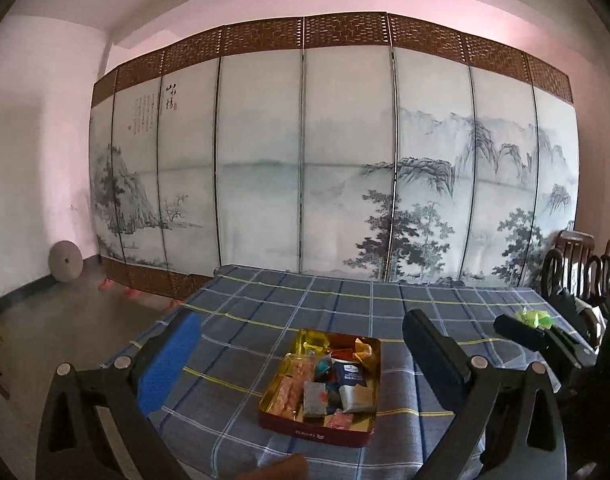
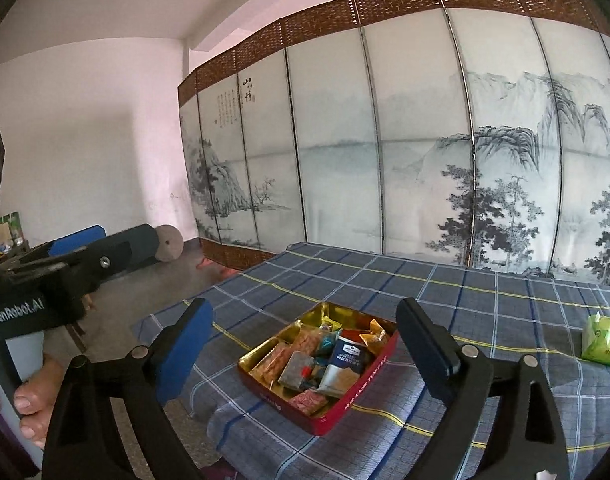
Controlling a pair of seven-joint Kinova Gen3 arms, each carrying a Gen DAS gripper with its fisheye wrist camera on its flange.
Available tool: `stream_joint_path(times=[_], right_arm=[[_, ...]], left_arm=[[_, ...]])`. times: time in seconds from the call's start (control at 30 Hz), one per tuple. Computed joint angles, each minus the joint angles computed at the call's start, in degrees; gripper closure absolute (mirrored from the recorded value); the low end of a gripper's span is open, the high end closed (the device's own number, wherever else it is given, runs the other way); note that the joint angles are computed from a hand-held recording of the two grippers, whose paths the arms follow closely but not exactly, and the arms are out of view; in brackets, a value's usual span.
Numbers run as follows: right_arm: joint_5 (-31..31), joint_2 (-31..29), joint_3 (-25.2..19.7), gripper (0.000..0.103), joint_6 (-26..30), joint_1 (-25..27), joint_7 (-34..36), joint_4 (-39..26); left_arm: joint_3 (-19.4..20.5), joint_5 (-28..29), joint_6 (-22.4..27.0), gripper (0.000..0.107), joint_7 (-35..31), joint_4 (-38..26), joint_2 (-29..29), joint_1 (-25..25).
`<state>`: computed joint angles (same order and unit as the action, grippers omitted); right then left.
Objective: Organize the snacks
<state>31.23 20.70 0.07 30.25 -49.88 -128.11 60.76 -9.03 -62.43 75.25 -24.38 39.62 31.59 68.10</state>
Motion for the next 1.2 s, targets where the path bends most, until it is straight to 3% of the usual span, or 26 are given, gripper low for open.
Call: stream_joint_path(times=[0.43, 1.2], right_arm=[[0.9, -0.5, 0.1, 0.006, 0.7, 0.0, -0.4, 0.6], [-0.2, -0.7, -0.7, 0.003, 0.5, 0.9, 0.9, 1.3]], left_arm=[[0.2, 3.5, 0.9, 0.004, -0.8, -1.7, 0.7, -1.3], [-0.2, 3.0, 2.3, 0.004, -0.4, -0.8, 1.2, -1.3]])
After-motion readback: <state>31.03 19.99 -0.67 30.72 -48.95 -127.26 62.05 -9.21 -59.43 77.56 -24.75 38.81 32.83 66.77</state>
